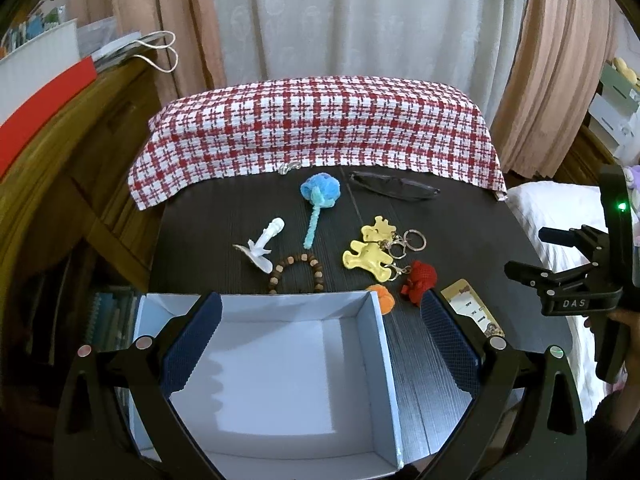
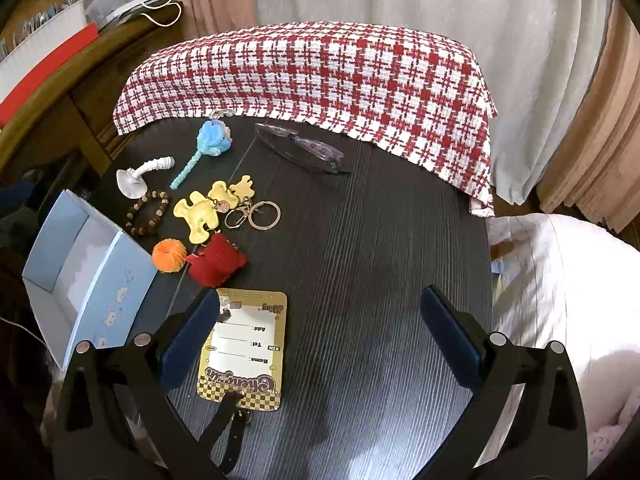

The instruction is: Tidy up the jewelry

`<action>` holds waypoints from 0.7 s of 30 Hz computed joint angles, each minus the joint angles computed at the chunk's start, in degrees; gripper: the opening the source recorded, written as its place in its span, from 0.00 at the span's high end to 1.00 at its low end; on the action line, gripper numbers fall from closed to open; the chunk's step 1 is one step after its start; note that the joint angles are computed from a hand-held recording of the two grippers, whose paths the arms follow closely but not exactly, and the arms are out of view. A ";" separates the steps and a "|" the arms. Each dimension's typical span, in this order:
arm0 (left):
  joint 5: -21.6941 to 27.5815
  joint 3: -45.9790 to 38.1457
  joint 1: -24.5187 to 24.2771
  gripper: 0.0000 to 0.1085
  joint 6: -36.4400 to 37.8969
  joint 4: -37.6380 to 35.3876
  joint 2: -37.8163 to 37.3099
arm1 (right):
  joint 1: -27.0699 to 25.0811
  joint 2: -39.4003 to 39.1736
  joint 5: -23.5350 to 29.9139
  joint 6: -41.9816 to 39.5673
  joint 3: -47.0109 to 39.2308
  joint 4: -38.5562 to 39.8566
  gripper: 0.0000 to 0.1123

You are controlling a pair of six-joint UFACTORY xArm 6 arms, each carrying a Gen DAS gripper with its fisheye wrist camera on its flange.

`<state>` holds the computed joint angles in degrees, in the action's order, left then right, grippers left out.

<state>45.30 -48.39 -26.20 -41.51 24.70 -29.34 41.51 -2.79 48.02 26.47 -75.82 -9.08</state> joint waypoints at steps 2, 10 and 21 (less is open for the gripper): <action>-0.10 -0.23 -0.15 0.09 0.11 -0.11 0.13 | 0.12 -0.18 -0.22 0.11 0.29 0.04 0.14; -0.50 -0.66 -0.61 0.09 1.93 -1.34 0.67 | 0.02 0.12 -0.10 0.13 0.32 -0.03 0.14; -0.10 -0.83 -1.14 0.09 2.43 -1.30 0.89 | 0.05 -0.27 -0.18 0.63 0.98 -0.40 0.14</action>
<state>45.19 -49.22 -27.33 -39.09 23.40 -28.45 41.56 -3.05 47.84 27.11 -74.84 -9.48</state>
